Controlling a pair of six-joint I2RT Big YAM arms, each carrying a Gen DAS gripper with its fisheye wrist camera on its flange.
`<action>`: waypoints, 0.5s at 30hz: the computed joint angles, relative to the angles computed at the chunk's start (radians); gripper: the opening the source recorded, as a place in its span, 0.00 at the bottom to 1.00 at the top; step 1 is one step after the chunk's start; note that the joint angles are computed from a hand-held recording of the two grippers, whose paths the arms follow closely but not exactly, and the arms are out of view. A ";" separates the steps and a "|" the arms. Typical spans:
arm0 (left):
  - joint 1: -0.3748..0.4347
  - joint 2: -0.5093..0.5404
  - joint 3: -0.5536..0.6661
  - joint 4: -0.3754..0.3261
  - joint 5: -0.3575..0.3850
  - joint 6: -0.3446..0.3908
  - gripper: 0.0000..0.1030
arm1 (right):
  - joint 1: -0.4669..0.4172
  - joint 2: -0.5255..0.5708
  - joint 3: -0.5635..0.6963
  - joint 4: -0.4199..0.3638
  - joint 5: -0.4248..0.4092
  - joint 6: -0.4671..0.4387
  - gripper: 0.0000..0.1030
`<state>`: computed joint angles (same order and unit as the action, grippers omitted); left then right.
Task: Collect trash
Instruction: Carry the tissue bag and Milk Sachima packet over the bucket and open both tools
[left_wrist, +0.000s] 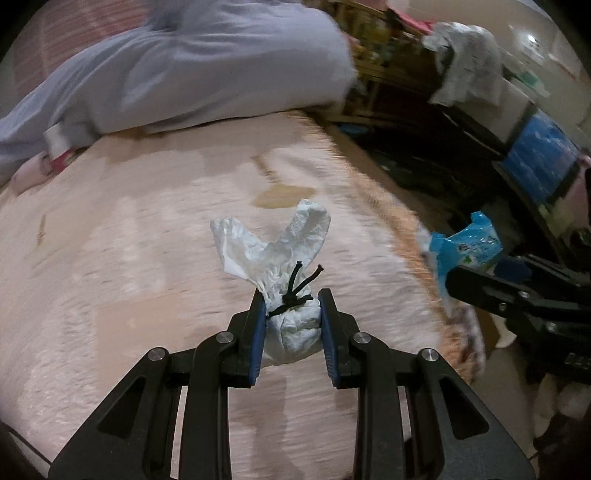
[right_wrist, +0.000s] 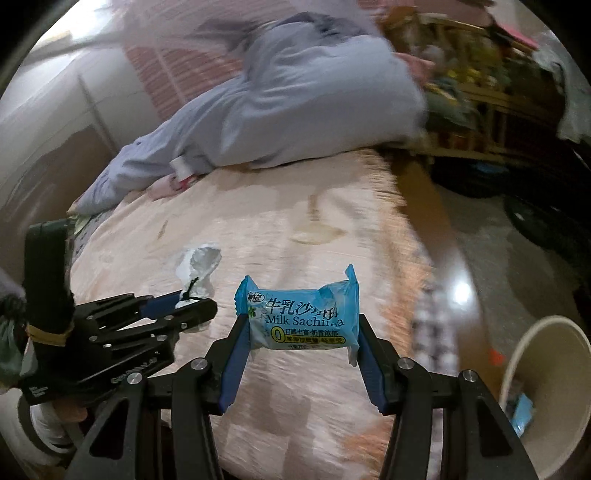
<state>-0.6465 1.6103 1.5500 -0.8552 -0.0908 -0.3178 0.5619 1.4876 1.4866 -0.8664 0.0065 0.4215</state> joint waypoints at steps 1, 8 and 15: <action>-0.015 0.018 0.024 -0.006 0.011 0.005 0.24 | -0.012 -0.018 -0.019 -0.003 0.007 0.011 0.51; -0.096 0.126 0.172 -0.045 0.045 0.033 0.24 | -0.094 -0.123 -0.129 -0.019 0.047 0.050 0.51; -0.166 0.245 0.344 -0.112 0.100 0.048 0.24 | -0.183 -0.219 -0.217 -0.042 0.064 0.064 0.51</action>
<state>-0.8121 1.8551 1.8937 -0.9668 0.0095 -0.2698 0.3784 1.2685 1.2691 -0.9087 0.0708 0.4860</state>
